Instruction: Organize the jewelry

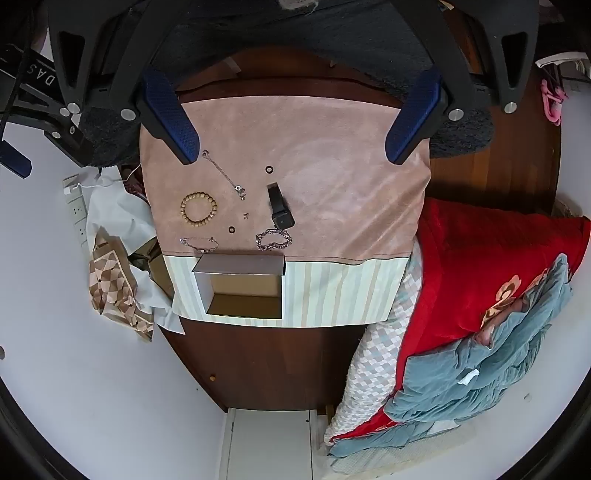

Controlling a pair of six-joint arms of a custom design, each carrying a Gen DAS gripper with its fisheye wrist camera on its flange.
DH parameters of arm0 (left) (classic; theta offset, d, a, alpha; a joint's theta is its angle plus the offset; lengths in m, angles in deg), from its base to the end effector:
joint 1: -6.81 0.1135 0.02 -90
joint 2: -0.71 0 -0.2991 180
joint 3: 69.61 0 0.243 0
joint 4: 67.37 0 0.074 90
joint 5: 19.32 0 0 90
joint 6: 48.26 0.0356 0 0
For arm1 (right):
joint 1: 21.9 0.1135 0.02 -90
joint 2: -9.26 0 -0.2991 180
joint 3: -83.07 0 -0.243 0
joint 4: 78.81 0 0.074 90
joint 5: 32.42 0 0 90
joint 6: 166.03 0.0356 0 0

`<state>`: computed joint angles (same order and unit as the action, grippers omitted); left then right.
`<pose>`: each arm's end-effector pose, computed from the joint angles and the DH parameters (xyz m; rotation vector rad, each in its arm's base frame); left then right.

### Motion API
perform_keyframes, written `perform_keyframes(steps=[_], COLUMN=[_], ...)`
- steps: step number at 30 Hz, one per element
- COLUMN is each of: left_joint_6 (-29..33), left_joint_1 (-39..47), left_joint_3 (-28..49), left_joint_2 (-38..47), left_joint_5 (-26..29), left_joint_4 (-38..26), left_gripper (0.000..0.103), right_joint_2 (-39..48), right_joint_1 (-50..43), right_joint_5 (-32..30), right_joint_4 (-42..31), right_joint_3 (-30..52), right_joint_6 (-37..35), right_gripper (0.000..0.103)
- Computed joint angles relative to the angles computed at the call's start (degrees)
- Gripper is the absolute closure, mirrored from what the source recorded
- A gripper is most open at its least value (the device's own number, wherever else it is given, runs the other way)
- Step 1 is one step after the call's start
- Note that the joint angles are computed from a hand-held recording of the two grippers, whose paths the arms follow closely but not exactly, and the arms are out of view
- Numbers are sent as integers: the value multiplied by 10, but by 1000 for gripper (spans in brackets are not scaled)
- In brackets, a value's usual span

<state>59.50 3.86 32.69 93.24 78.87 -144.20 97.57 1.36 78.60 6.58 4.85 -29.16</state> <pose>0.3146 -0.0213 0.3529 0.5286 2.6727 -0.1222 0.2476 0.0925 0.3631 0.6101 2.7232 -0.2995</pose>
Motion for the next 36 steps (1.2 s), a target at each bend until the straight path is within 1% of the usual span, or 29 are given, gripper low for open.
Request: perform_keyframes(steps=[6, 13, 14, 19, 22, 36], left_joint_6=[1, -5, -5, -4, -6, -12], left_joint_1=[-1, -4, -3, -2, -5, -5], left_joint_3=[-3, -3, -3, 9, 2, 8], left_joint_2=[1, -1, -1, 6, 1, -11], left_joint_5=[2, 1, 3, 5, 5, 7], left_joint_4=[4, 4, 4, 0, 4, -5], left_gripper=[0, 0, 0, 0, 0, 0], right_joint_2=[-3, 2, 0, -1, -2, -3], right_joint_1=[-3, 15, 4, 0, 11, 7], right_joint_5=[-1, 9, 10, 12, 18, 23], right_joint_4=[0, -15, -8, -6, -25, -30], right_joint_3=[-1, 9, 4, 6, 18, 28], right_joint_6=[-6, 15, 4, -3, 9, 1], right_gripper=[0, 0, 0, 0, 0, 0])
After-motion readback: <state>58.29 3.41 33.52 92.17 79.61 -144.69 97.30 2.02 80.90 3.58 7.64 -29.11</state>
